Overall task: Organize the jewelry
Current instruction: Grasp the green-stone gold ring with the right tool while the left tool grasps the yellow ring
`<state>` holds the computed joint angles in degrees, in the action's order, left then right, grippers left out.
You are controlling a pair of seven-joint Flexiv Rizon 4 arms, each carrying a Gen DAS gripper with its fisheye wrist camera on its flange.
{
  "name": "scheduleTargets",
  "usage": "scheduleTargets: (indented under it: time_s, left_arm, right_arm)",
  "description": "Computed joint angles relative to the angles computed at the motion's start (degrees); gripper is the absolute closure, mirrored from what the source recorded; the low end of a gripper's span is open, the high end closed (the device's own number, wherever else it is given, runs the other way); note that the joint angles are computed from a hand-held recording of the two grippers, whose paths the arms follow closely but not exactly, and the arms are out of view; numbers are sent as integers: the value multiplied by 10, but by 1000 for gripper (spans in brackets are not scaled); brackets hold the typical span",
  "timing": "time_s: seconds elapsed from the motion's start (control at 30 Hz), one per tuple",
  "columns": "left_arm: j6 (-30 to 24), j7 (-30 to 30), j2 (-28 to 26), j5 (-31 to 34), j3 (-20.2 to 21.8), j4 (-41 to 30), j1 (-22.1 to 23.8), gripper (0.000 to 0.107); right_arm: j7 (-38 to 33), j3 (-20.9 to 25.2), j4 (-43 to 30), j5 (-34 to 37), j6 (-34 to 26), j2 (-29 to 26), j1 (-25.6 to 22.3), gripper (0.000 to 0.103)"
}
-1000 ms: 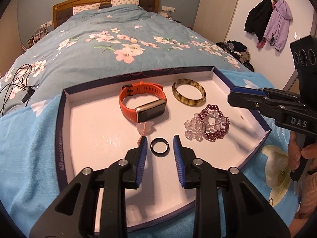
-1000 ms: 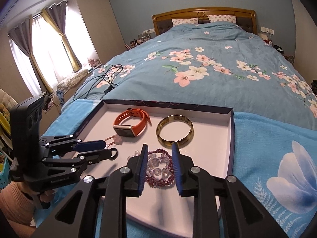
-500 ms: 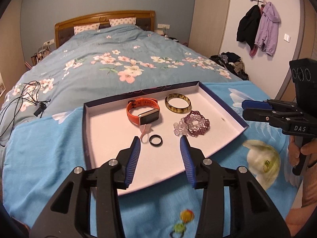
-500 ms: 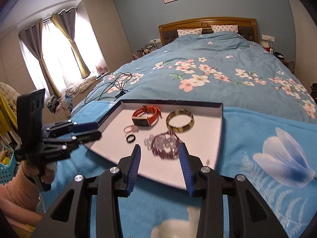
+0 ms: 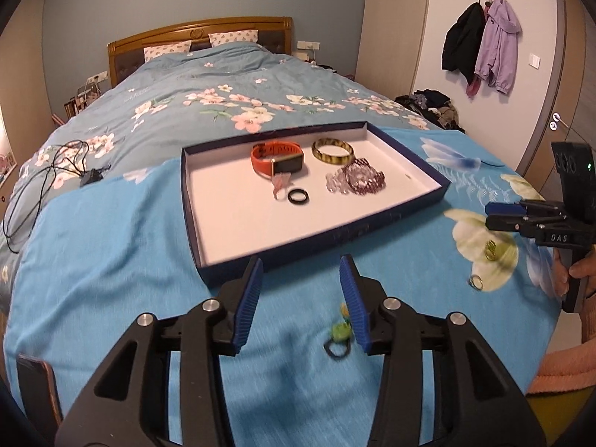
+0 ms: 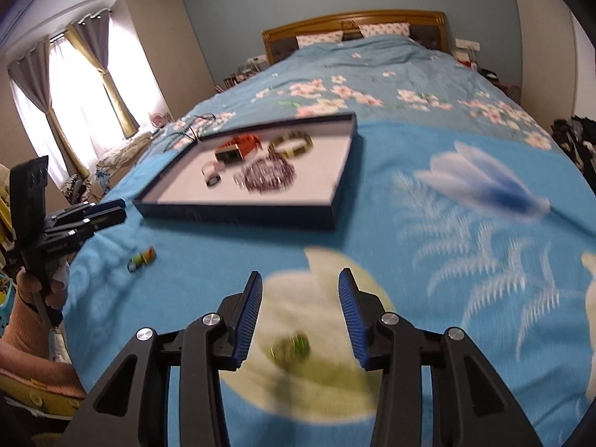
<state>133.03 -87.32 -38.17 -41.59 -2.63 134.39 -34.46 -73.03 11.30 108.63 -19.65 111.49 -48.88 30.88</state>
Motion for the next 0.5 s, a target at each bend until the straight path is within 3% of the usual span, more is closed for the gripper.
scheduleTargets:
  time_s: [0.5]
  left_arm:
    - [-20,-6,-19,-6,-6,-5,-29,64]
  right_arm:
    - [-8,-22,36,36,17,8,30,63]
